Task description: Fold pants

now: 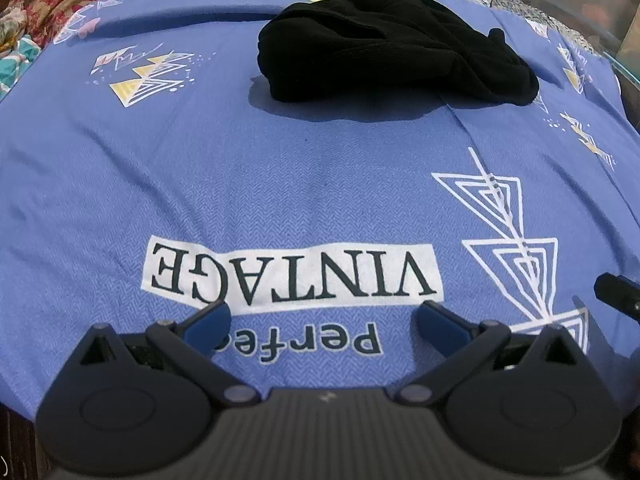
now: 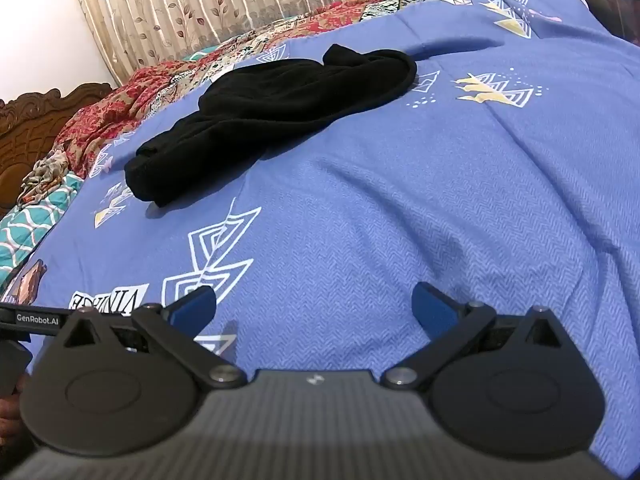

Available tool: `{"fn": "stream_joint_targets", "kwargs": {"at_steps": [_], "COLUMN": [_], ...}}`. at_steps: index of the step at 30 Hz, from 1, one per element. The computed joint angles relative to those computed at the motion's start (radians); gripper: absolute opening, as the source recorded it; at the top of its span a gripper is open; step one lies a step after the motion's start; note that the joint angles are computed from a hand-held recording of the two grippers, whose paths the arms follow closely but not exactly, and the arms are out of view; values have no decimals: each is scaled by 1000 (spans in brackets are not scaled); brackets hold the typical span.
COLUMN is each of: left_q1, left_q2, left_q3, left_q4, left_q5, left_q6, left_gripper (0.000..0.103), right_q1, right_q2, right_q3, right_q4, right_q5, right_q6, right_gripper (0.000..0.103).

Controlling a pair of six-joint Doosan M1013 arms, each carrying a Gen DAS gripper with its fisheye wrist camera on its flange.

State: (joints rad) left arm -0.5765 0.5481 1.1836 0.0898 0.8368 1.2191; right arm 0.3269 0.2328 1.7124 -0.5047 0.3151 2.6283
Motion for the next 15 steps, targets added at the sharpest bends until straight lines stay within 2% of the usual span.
{"fn": "stream_joint_targets", "kwargs": {"at_steps": [6,15], "left_q1": [-5,-8], "left_q2": [-10,-12], "left_q3": [23,27], "left_q4": [14,25], "left_q5": [-31,-40], "left_q6": [-15,-16], "left_gripper": [103,103], "right_q1": [0,0], "right_q2": [-1,-1], "right_q3": [1,1], "right_q4": [-1,-4], "right_q5": [-1,-2], "right_q6": [1,3], "right_gripper": [103,103]}}
